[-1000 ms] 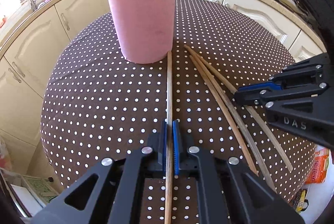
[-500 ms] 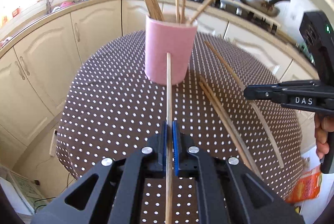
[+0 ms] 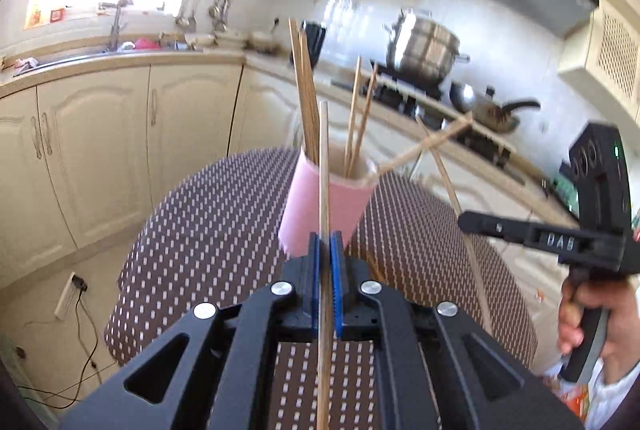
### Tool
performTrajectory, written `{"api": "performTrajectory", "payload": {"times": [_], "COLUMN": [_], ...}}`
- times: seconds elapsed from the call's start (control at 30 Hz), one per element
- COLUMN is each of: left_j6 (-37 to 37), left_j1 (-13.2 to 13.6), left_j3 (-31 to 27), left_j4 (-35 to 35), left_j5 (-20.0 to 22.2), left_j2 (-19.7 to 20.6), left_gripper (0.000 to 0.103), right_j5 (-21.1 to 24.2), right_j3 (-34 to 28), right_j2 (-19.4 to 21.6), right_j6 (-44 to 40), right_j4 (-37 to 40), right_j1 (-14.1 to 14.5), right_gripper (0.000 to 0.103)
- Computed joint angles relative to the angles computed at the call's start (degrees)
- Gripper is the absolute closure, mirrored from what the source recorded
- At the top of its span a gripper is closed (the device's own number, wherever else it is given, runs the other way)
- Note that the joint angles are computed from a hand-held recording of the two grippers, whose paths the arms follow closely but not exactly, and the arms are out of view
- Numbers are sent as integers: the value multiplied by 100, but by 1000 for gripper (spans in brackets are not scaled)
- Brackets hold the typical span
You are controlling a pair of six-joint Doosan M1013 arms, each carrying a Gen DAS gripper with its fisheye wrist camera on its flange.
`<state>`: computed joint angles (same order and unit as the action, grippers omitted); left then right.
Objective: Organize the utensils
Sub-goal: 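Lift both held chopsticks upright and lower them into the pink cup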
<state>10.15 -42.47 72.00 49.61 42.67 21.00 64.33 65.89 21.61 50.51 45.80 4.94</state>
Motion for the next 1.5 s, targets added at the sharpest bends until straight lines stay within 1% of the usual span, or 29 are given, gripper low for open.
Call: {"api": "performTrajectory", "payload": {"times": [0.03,0.17,0.33,0.4,0.5,0.57,0.63,0.77,0.9,1.07,1.1,1.17,1.2,1.3,1.5], "left_j6": [-241,-594,-960,-1139,-1340,-1417,-1744,-2167,-2195,-2106,-2007,-1827,-1724,-1546,-1108], "left_j1": [4,94,212,281,354,421,495,576,660,660,672,666,669,653,593], "left_j3": [-17,-307,-684,-838,-1077,-1225,-1319,-1474,-1657,-1893,-1925,-2006,-2018,-1963,-1727], "left_j4": [269,742,1301,1505,1873,1969,2204,2636,2630,2775,2693,2530,2430,2294,1968], "left_j5": [-21,-168,-354,-490,-596,-740,-888,-981,-1097,-862,-897,-789,-803,-836,-729], "left_j2": [12,174,387,480,634,723,803,957,1129,1339,1370,1429,1445,1440,1326], "left_gripper": [98,98,98,98,98,98,98,98,98,98,98,97,97,97,97], "right_j5": [-90,-495,-1007,-1197,-1414,-1544,-1597,-1793,-1902,-1899,-1875,-1868,-1826,-1716,-1544], "right_j3": [-1,51,-60,-109,-256,-384,-541,-648,-690,-748,-772,-744,-744,-713,-484], "right_j2": [13,18,137,181,294,380,499,616,715,819,844,854,870,882,762], "right_j6": [-37,-266,-568,-772,-1073,-1253,-1349,-1759,-2089,-2280,-2292,-2380,-2382,-2367,-2556], "right_j4": [143,649,1422,1703,2162,2430,2644,2986,3286,3563,3578,3610,3613,3561,3435], "right_j1": [-3,24,87,118,167,203,239,327,381,396,401,413,414,417,392], "right_gripper": [97,97,97,97,97,97,97,97,97,97,97,97,97,97,97]}}
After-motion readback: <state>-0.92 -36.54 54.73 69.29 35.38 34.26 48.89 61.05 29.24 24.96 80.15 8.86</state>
